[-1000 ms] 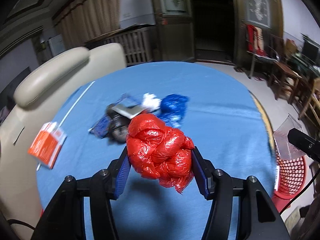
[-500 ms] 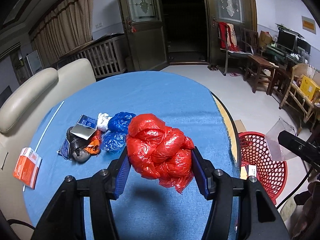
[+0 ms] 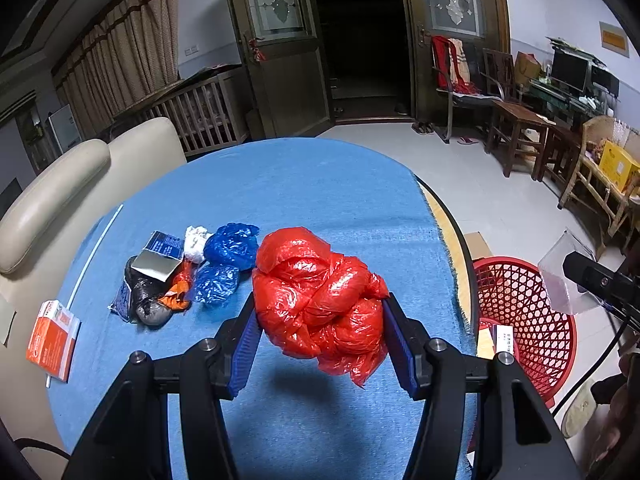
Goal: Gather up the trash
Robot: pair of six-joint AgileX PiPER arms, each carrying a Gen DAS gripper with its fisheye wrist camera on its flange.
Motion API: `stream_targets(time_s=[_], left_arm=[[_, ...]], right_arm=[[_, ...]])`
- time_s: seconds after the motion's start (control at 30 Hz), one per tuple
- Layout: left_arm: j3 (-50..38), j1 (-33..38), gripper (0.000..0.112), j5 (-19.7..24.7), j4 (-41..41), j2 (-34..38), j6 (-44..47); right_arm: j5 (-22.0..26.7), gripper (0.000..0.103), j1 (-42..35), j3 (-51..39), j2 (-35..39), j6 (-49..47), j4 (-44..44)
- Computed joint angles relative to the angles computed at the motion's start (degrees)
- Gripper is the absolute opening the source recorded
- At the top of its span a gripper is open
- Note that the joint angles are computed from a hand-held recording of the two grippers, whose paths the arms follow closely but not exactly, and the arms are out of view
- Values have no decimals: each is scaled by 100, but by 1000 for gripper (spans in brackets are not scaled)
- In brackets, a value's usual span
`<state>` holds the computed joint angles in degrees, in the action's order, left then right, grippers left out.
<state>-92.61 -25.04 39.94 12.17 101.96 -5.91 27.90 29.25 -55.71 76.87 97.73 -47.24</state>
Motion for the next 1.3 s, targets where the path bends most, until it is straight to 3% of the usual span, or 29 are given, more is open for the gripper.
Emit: stream_targets(time_s=[0.3, 0.6, 0.77, 0.93, 1.3], left_arm=[[-53, -53, 59, 46, 139, 48, -134], [15, -118, 59, 86, 199, 53, -243], [-86, -183, 59, 122, 129, 140, -189], [-235, -301, 59, 206, -12, 295, -37], [-875, -872, 60, 400, -401, 794, 440]], right_arm=[[-166, 83, -246, 356, -137, -7, 82], [-393, 83, -883, 1072, -476, -353, 703], [-457, 83, -1062, 1065, -244, -930, 1220], [-456, 87, -1447, 979, 216, -2244, 2563], [-628, 98, -1812, 1266, -241, -2023, 2505]])
